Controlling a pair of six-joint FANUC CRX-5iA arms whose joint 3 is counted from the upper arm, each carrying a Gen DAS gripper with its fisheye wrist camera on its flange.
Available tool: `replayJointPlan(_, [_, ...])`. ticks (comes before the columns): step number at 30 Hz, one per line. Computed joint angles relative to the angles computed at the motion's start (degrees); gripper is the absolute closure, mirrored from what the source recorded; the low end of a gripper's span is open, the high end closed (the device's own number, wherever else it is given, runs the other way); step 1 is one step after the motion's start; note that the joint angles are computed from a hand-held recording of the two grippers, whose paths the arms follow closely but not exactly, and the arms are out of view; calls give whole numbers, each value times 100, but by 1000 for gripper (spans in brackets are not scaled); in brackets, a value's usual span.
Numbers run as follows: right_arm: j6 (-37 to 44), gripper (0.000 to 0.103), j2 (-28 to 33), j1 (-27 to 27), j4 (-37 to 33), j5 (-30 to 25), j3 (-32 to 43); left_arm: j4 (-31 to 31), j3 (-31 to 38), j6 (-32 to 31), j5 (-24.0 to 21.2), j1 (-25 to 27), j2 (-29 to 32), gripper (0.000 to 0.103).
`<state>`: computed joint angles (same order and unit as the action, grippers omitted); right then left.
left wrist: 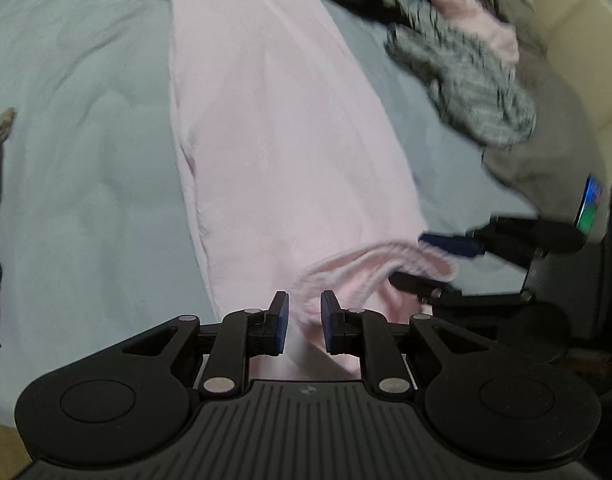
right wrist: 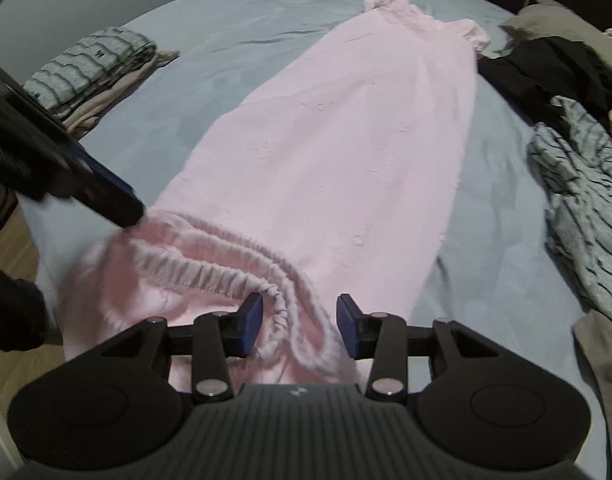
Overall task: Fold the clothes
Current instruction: 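Open both grippers and release the elastic cuff end on the sleepsuit, then move both open grippers to the elastic cuff edge of the sleepsuit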
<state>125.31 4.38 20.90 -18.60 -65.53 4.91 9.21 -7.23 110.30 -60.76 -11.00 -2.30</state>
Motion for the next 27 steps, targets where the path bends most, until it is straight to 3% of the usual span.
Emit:
replayJointPlan(4, [-36, 56, -142, -228, -374, 118, 61, -99, -112, -63, 77, 22, -254, 89])
replayJointPlan(6, [71, 51, -171, -354, -570, -39, 171, 42, -276, -224, 148, 62, -358, 89])
replayJointPlan(15, [572, 52, -51, -486, -558, -1054, 294, 210, -1019, -854, 544, -162, -508, 87])
replayJointPlan(23, [607, 54, -11, -272, -225, -834, -115, -368, -964, -1194, 767, -511, -418, 87])
replayJointPlan(24, [567, 60, 30, -272, -225, -856, -115, -350, -960, -1241, 798, -504, -371, 87])
replayJointPlan(26, [491, 91, 128, -290, -284, -969, -56, -280, -951, -1395, 785, -467, -285, 87])
replayJointPlan(27, [464, 93, 111, -289, -295, -928, -67, -322, -933, -1410, 749, -464, -268, 91])
